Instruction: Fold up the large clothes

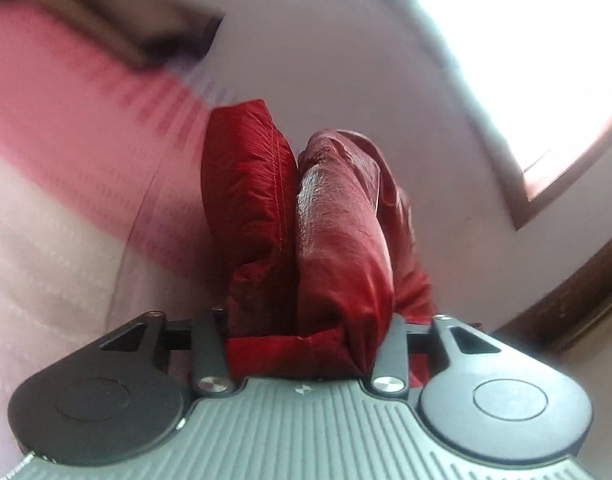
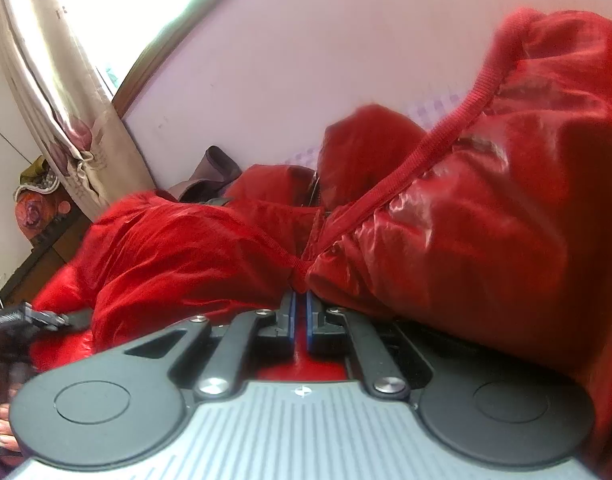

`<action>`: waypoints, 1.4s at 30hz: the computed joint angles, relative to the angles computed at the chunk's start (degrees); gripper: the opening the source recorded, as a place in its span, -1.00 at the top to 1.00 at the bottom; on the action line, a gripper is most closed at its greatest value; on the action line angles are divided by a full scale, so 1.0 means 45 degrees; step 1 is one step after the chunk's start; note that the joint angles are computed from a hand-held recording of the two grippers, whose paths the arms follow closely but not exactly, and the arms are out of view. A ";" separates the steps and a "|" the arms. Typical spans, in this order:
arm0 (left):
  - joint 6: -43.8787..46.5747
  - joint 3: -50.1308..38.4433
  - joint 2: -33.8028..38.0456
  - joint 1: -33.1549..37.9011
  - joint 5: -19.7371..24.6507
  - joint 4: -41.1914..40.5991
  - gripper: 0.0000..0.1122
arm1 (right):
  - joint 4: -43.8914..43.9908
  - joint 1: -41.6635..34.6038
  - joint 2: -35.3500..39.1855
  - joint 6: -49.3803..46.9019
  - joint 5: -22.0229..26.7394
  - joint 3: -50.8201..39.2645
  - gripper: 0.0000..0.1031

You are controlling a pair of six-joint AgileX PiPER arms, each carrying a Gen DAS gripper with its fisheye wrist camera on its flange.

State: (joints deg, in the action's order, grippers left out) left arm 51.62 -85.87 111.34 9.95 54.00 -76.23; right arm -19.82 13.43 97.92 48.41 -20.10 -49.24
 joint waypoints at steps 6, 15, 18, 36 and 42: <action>0.0313 0.2122 -0.3477 -0.1694 -0.2194 -0.0259 0.36 | 0.0616 0.0160 -0.0018 -0.0285 0.0092 -0.0007 0.95; -0.0652 0.2414 -0.5294 -0.6742 -0.6633 0.2363 0.34 | -0.1787 -0.0458 0.0031 0.2733 -0.0027 -0.0059 0.95; 0.0682 0.2404 -0.4817 -0.8371 -0.7874 0.2250 0.29 | -0.4239 -0.0988 0.0107 0.5396 -0.0252 -0.0218 0.96; 0.6526 0.2240 -0.3417 -1.0066 -0.8063 -0.0977 0.19 | -1.3672 -1.0617 -0.2196 1.1781 -0.8961 0.3556 0.45; 0.8745 0.1977 -0.2355 -1.2096 -1.0442 -0.1021 0.01 | -1.4031 -1.4104 -0.3471 1.1255 -0.9898 0.4562 0.35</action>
State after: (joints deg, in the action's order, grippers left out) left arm 90.98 -76.98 100.75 -44.48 7.01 -80.82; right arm -82.96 -50.03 82.30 99.06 -64.64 -28.71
